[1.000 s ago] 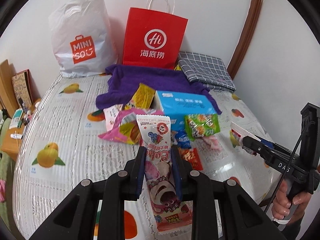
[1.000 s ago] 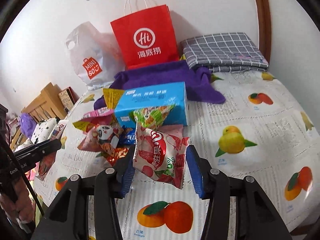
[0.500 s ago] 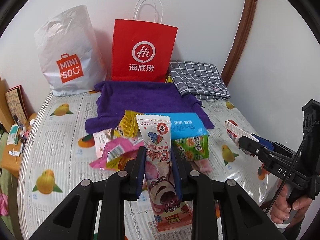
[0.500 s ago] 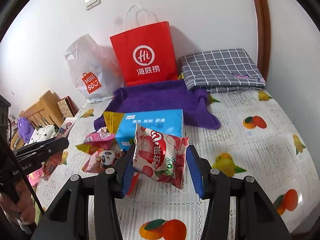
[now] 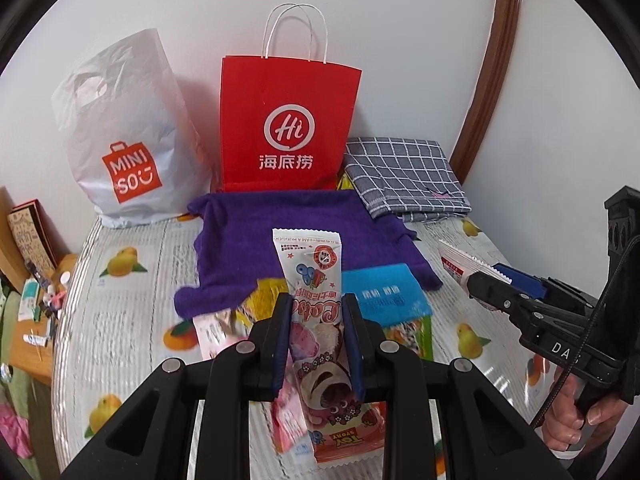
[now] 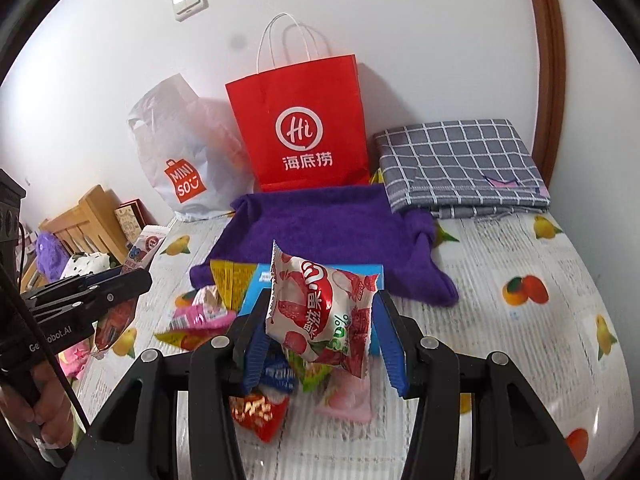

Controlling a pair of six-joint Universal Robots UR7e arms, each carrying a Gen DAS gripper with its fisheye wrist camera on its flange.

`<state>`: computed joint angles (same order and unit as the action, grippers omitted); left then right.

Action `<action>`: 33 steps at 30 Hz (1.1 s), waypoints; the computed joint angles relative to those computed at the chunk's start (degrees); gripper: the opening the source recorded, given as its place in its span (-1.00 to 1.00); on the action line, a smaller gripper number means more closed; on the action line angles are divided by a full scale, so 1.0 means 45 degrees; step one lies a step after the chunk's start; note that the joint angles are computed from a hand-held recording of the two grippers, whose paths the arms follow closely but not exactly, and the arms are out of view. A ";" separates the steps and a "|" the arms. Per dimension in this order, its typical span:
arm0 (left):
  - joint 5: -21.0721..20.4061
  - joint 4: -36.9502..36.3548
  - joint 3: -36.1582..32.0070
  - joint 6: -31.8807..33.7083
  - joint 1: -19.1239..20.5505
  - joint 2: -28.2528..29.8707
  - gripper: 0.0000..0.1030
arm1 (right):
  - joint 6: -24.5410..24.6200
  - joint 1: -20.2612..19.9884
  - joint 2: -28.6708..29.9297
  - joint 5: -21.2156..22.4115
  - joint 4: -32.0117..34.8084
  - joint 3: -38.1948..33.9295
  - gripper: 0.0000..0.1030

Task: Organize snacks
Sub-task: 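Carry the pink snack with the left tool while the right tool carries the candy packet toward the purple towel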

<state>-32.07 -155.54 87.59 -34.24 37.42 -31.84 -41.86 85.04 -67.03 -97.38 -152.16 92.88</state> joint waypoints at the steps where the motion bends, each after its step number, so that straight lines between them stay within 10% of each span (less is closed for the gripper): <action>1: 0.0021 0.0032 -0.0157 0.0157 0.0081 0.0028 -0.54 | 0.0018 0.0063 0.0164 -0.0019 0.0062 -0.0200 -0.05; 33: -0.1418 0.0229 -0.5174 0.3795 0.2619 0.1842 -0.69 | 0.0238 0.0792 0.5449 0.0301 0.2888 -0.7264 -0.07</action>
